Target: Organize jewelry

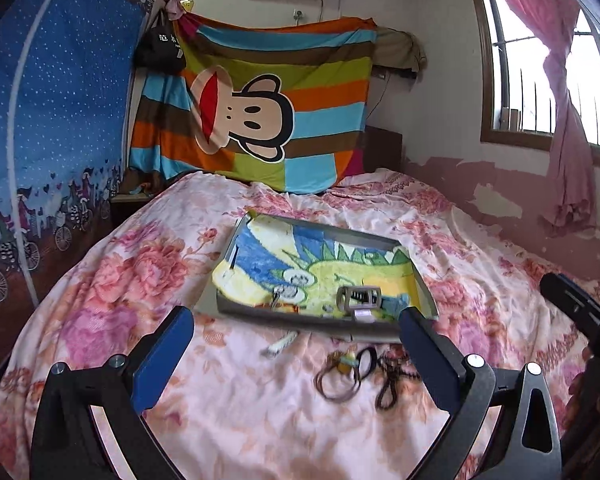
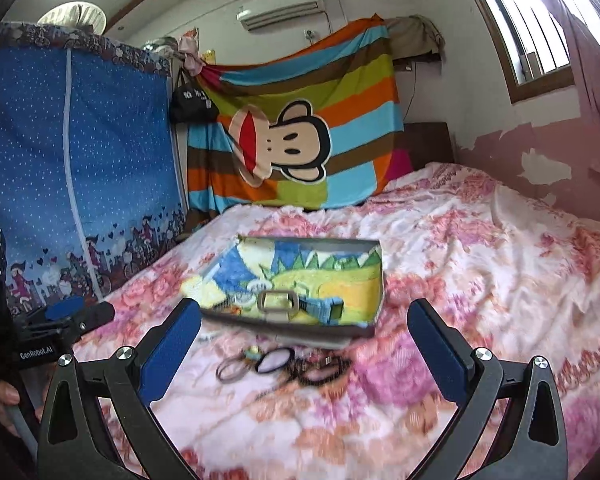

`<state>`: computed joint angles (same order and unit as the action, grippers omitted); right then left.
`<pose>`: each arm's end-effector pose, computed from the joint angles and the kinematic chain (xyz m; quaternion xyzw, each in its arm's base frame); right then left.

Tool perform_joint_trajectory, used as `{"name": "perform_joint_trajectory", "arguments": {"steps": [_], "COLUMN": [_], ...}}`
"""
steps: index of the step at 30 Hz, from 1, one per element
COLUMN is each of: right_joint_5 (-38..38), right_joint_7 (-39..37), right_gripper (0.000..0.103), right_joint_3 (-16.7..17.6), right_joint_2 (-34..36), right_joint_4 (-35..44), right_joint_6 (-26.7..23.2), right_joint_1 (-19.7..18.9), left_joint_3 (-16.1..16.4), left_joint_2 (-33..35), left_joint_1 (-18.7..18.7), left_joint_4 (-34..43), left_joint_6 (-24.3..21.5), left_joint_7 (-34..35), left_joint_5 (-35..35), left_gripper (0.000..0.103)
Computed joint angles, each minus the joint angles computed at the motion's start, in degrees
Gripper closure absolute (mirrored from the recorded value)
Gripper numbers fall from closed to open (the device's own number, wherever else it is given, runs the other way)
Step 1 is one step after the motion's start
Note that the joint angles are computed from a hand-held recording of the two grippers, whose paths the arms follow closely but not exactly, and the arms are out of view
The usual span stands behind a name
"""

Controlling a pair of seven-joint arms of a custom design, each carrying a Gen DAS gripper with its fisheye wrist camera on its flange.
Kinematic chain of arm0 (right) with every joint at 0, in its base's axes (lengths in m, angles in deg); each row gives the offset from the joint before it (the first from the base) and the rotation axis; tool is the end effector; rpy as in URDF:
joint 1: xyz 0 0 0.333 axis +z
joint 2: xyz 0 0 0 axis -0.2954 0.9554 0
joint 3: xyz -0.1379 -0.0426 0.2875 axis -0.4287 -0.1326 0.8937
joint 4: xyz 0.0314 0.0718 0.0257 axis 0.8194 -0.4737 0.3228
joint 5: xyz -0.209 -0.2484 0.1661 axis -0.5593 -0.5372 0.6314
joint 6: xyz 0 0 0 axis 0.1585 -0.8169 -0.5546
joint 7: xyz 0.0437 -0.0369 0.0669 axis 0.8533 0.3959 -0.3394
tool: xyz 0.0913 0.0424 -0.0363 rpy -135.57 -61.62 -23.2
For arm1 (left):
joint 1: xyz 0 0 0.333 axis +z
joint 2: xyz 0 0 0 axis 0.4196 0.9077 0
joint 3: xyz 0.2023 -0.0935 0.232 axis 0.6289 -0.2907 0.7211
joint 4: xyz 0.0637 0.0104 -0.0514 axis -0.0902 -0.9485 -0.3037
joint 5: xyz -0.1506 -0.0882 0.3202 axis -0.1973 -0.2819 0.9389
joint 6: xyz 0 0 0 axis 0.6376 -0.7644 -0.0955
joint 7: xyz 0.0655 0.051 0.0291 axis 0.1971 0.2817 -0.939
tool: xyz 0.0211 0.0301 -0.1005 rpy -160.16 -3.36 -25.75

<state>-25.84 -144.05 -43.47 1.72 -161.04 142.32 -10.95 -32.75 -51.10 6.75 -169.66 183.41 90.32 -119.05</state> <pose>0.4042 0.1288 0.5893 -0.4876 0.6274 -0.4094 0.4484 0.4959 -0.1337 0.5953 -0.5050 0.6500 -0.4857 0.2941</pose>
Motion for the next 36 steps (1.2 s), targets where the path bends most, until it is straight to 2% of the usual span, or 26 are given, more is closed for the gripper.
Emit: {"name": "perform_joint_trajectory", "arguments": {"steps": [2,9,16,22,27,32,36], "right_joint_5": [3.41,14.87,26.85,37.23,45.36,50.65,52.91], "right_joint_7": [-2.69,-11.01,-22.04,-31.45,-37.99,-42.90,-45.63], "right_gripper": [0.001,0.001,0.002,0.002,0.002,0.002,0.002], "right_joint_3": [0.26,2.17,3.28,3.33,3.43,5.11,6.31], "right_joint_2": [-1.85,-5.16,-5.40,-3.62,-2.01,-0.64,0.39], "right_joint_4": [-2.49,-8.24,-10.85,-11.19,-11.17,-10.75,-9.81], "right_joint_6": [-0.28,0.54,-0.12,-1.41,-2.04,-2.20,-2.84], "right_joint_1": [0.06,-1.72,-1.94,-1.30,-0.92,-2.20,-3.01], "left_joint_3": [-0.17,1.82,-0.06,-1.83,-0.10,-0.83,-0.23], "left_joint_2": [-1.81,-6.99,-10.90,-11.12,-10.69,-9.76,-8.81], "left_joint_1": [0.09,-3.05,0.25,3.92,2.61,4.31,4.27], "left_joint_4": [-2.37,-9.57,-16.06,-17.63,-18.19,-18.18,-17.54], "left_joint_6": [-0.25,0.07,-2.21,-5.66,-6.20,-6.81,-7.52], "left_joint_7": [-0.87,-2.42,-14.07,-23.42,-27.84,-34.07,-37.01], "left_joint_5": [0.80,3.90,16.26,26.88,31.75,38.33,40.98], "left_gripper": [0.000,0.000,0.000,0.000,0.000,0.000,0.000]}}
